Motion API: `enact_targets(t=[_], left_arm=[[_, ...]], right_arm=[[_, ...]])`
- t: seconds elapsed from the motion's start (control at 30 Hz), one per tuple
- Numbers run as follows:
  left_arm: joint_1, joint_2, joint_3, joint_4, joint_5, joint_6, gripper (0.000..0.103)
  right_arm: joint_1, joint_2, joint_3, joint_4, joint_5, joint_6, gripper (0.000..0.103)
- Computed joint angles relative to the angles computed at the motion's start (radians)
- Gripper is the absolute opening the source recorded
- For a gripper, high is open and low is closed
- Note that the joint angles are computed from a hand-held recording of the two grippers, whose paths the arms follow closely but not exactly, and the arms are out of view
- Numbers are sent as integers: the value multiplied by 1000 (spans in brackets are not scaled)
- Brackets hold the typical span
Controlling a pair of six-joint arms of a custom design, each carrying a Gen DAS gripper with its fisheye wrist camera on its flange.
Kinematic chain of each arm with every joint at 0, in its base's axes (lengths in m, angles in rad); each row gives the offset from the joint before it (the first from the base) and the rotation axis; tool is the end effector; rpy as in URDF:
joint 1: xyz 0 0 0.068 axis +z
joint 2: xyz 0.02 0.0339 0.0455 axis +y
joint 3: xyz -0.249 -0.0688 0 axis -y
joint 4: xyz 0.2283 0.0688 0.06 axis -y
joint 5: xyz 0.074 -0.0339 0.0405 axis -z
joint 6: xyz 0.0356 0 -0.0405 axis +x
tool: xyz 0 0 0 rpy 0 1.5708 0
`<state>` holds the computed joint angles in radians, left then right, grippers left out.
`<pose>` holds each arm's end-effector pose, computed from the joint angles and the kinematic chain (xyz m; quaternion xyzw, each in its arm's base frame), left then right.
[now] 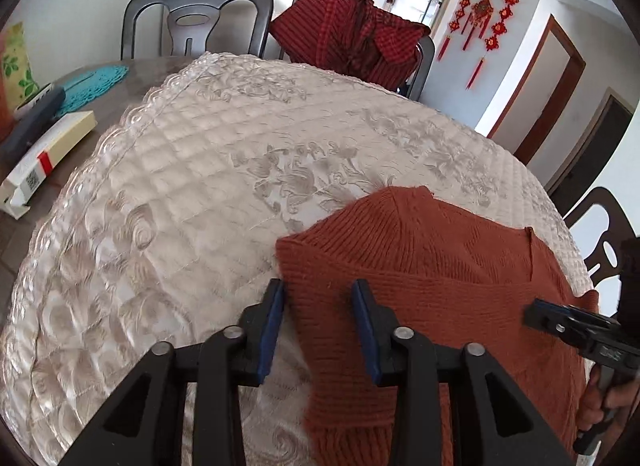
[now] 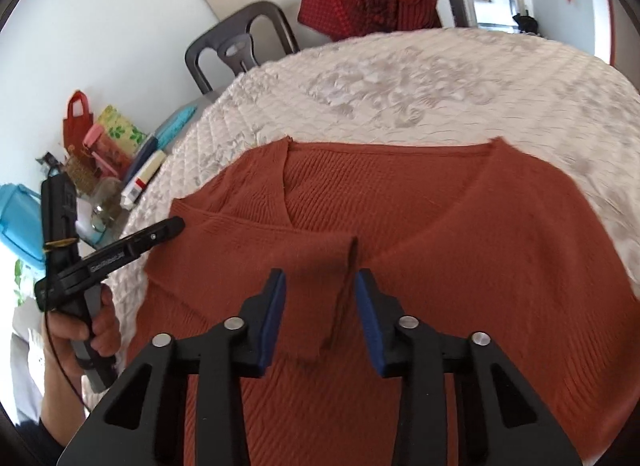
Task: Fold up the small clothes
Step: 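Fold the held sleeve across the sweater body with the left tool, release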
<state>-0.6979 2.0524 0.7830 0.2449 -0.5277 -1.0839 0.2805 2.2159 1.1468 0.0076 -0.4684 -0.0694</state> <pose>0.2527 -0.1886 0.0445 -0.2473 0.8988 -0.0446 0.3590 0.3642 0.1217 0.0488 -0.2214 0.9168 0.2491 0.2200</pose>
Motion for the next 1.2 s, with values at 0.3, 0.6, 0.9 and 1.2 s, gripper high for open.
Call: enact_targets(t=[0.3, 0.6, 0.9, 1.2], left_arm=[[27, 13, 4, 45, -9, 38, 15], [-105, -81, -22, -37, -138, -15, 18], [-128, -14, 69, -144, -76, -34, 18], [-343, -9, 157, -293, -170, -197, 48]], right_arm=[[-30, -1, 30, 26, -37, 34, 5], [-34, -105, -115, 81, -8, 16, 8], [-13, -97, -152, 64, 38, -39, 8], [-127, -312, -449, 194, -24, -93, 30]])
